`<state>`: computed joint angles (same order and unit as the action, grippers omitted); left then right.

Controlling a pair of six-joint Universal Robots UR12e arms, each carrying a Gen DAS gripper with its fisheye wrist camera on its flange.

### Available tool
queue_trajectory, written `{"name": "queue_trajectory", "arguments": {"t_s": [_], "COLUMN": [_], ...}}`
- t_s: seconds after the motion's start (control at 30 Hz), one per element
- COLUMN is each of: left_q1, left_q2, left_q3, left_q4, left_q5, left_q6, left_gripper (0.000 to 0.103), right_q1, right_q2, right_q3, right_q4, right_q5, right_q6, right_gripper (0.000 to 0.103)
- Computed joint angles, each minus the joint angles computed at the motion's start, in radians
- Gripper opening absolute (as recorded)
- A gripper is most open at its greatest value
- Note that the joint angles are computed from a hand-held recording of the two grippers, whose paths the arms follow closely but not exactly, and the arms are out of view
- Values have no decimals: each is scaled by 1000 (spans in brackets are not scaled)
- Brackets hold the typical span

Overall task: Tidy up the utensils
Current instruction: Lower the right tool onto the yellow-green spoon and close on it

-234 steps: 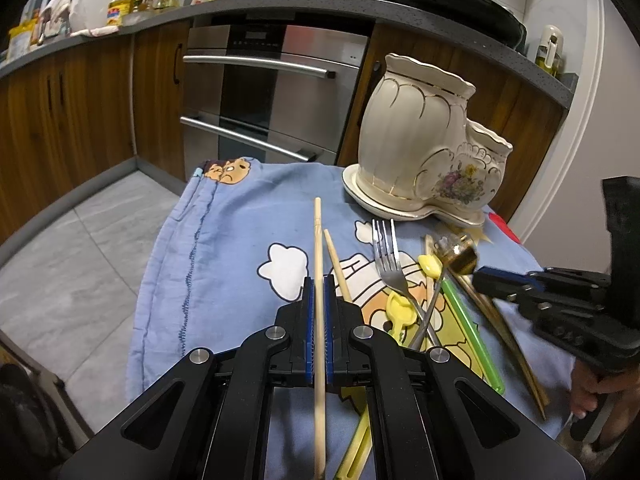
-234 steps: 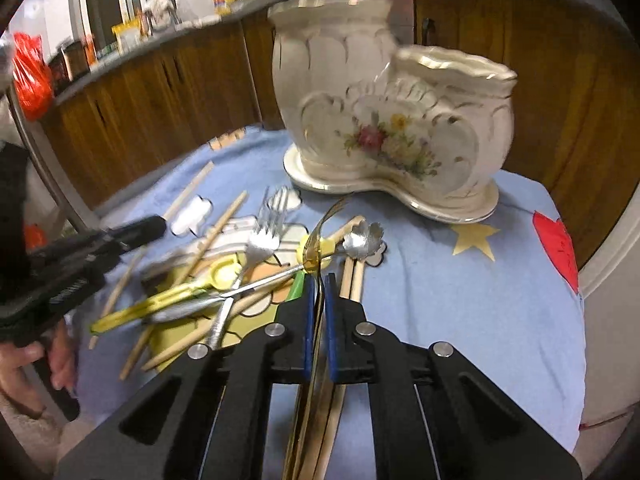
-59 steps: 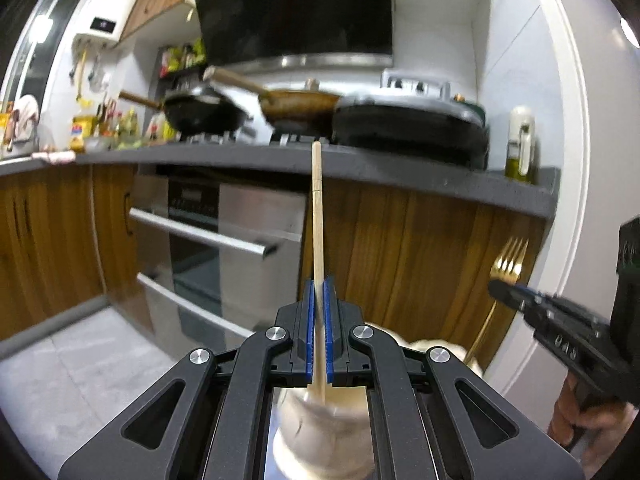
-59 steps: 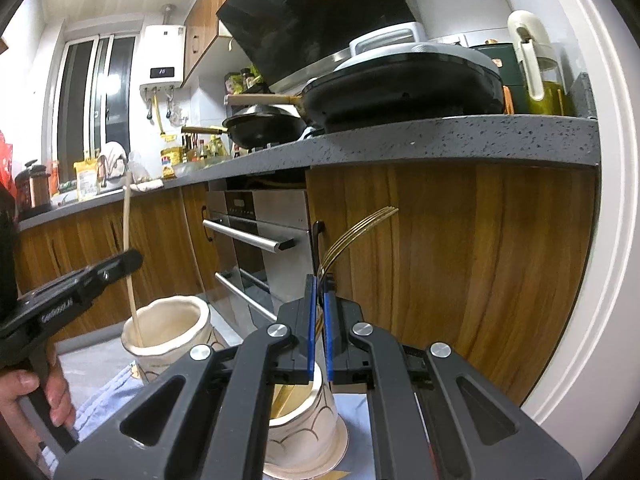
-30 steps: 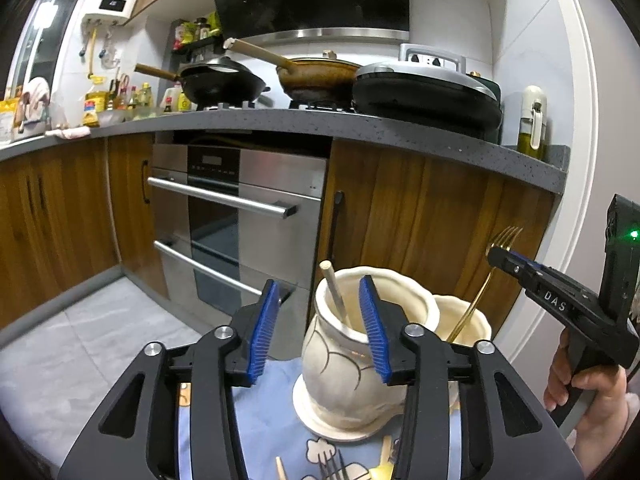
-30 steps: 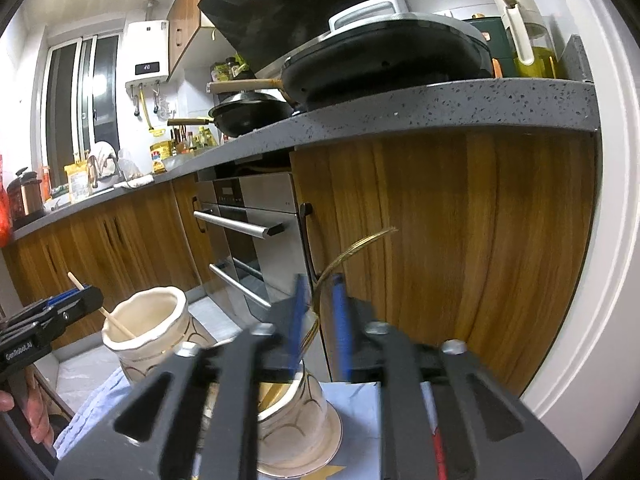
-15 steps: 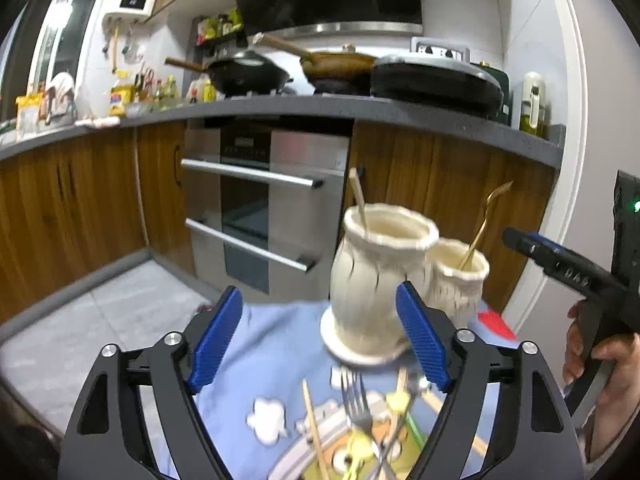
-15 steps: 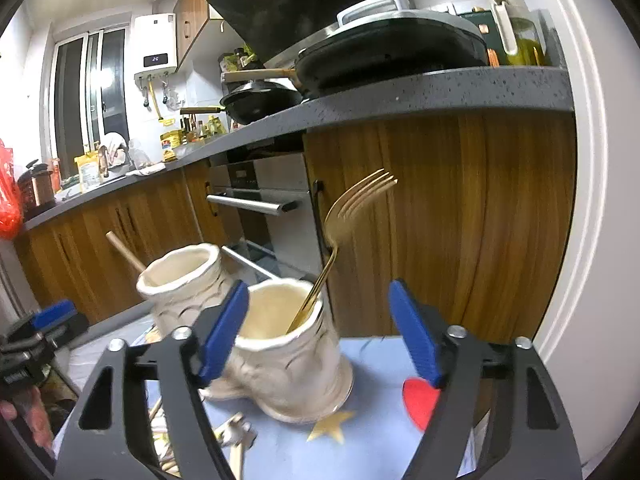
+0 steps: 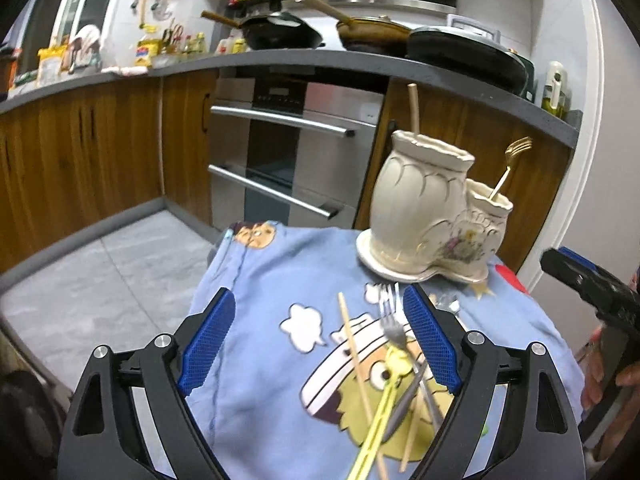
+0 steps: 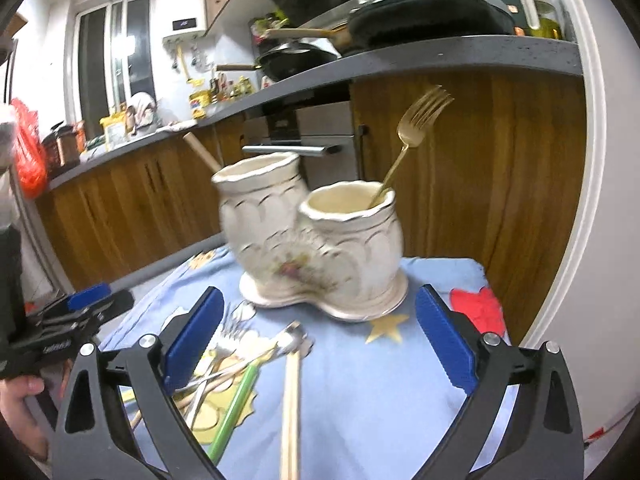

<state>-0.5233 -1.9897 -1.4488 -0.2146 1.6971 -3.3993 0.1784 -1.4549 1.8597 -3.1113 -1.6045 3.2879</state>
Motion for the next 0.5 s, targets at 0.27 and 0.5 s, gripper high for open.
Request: {"name": "queue_trajectory", "arguments": {"t_s": [0.27,0.5], "left_q1": [26,36], "left_q2": [16,21], "left_q3": [-38,-57], "left_q4": [17,39], "left_q5": [-41,-63], "left_q6": [-38,-43], "left_gripper": [86,86], "right_q1": [47,107], "right_q2": [-6,20], "right_q3": [0,-42], "right_q4": [104,231], "right_q5": [21,58], "right_q6": [0,-9], "right_gripper": [95,69]}}
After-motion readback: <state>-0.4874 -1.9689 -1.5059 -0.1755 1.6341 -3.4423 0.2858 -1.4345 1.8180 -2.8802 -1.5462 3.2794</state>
